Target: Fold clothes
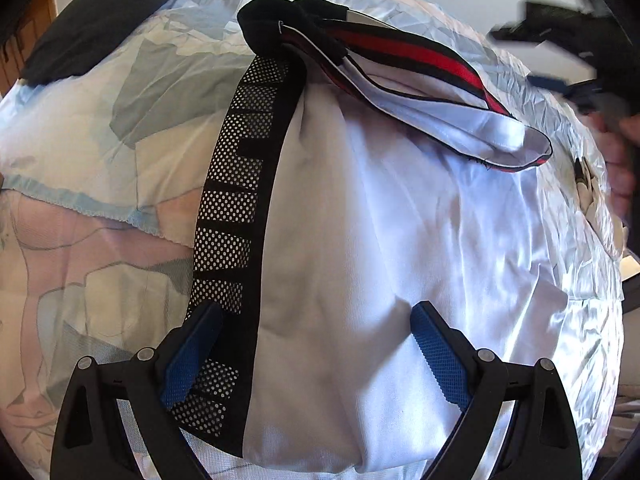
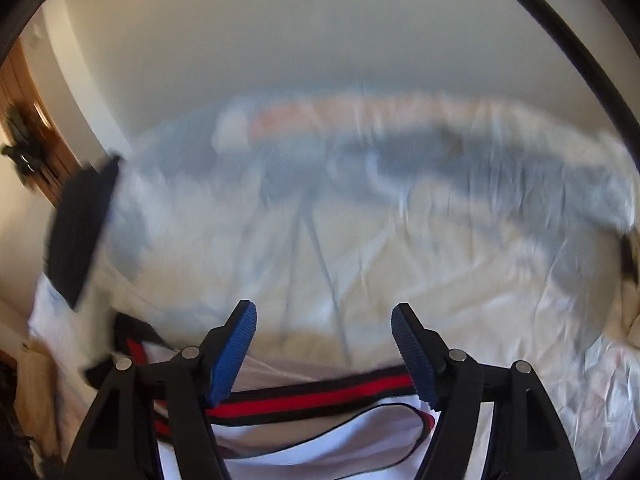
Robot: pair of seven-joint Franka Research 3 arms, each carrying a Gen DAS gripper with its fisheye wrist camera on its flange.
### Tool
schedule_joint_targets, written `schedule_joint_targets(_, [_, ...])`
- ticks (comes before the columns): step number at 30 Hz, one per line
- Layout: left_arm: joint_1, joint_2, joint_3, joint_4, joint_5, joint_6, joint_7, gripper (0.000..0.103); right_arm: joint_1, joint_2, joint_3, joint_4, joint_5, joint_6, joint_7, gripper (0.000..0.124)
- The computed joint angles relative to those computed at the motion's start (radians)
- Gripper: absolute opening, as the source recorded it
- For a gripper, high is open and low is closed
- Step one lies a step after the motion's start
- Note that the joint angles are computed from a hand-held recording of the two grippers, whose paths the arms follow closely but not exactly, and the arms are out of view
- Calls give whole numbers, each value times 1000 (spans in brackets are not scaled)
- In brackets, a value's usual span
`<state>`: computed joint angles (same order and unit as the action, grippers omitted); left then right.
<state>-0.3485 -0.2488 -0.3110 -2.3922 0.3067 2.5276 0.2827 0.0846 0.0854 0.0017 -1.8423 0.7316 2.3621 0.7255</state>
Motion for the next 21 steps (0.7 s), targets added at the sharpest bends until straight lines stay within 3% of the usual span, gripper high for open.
schedule_joint_targets(2, [-3,-11,11,-14,-18,15,12,94,-34,-86,-20,-80,102,-127,-104,99])
schedule_joint_targets(4, [-3,-27,20,-34,-40,39,17,94,-44,-156,-46,-175,112,-181,-164,98])
schedule_joint_targets(8, [2,-53,27,-63,-68,62,22,94,-24,-253,-35,-397,-62,-78,-170,69])
schedule_joint_targets(11, [3,-64,24,-68,-73,50,33,95,11,-246,-30,-457,-76,17,-175,63])
schedule_joint_targets(19, [9,-81,38,-84,-97,42,70,94,79,-141,7,-327,-124,180,-104,60])
schedule_joint_targets(21, [12,-87,41,-90,-102,43,80,94,85,-82,17,-245,-231,149,2,60])
